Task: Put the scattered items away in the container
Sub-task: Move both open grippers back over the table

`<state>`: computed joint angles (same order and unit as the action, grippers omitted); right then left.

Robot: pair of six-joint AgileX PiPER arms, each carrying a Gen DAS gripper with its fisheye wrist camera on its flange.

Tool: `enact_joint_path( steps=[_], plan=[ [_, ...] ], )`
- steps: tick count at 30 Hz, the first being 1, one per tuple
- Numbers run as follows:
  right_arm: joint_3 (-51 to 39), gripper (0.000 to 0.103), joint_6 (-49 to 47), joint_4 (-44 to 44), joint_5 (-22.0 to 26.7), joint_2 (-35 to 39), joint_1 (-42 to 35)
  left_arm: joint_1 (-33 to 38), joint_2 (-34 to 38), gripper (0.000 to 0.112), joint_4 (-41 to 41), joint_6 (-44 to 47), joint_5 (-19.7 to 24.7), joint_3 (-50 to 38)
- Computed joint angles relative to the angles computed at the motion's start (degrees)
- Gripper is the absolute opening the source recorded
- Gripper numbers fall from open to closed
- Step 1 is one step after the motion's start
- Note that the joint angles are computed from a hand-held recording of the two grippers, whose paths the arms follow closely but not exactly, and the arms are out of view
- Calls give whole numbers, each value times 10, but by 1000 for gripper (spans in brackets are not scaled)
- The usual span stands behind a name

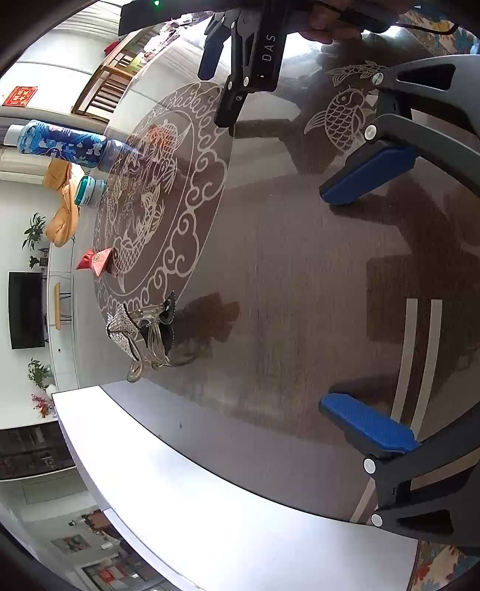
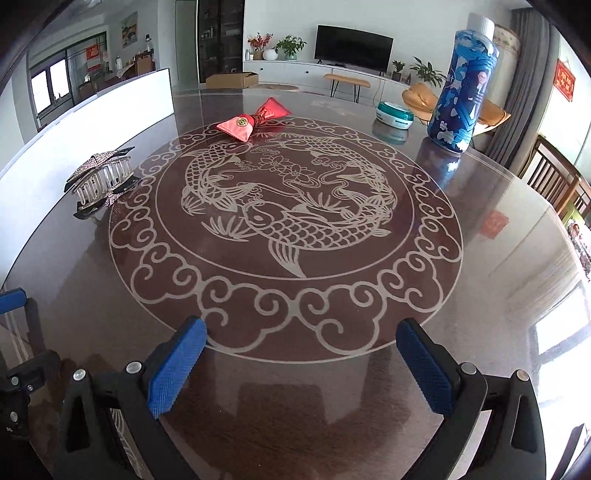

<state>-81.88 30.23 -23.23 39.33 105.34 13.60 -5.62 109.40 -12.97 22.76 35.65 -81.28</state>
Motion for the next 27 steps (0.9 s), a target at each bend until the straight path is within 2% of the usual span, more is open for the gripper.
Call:
enact_joint_path(
  steps=[4,9,27],
  plan=[
    [4,103,-10,24,-4,-3,-7,-1,1,103,3,-11,-12,1],
    [4,103,3,20,-1,-4,-6,-7,17,103,21,-39,2,-25],
    [2,103,3,18,0,-3,-6,-7,49,103,27,-42,39,-82]
  ],
)
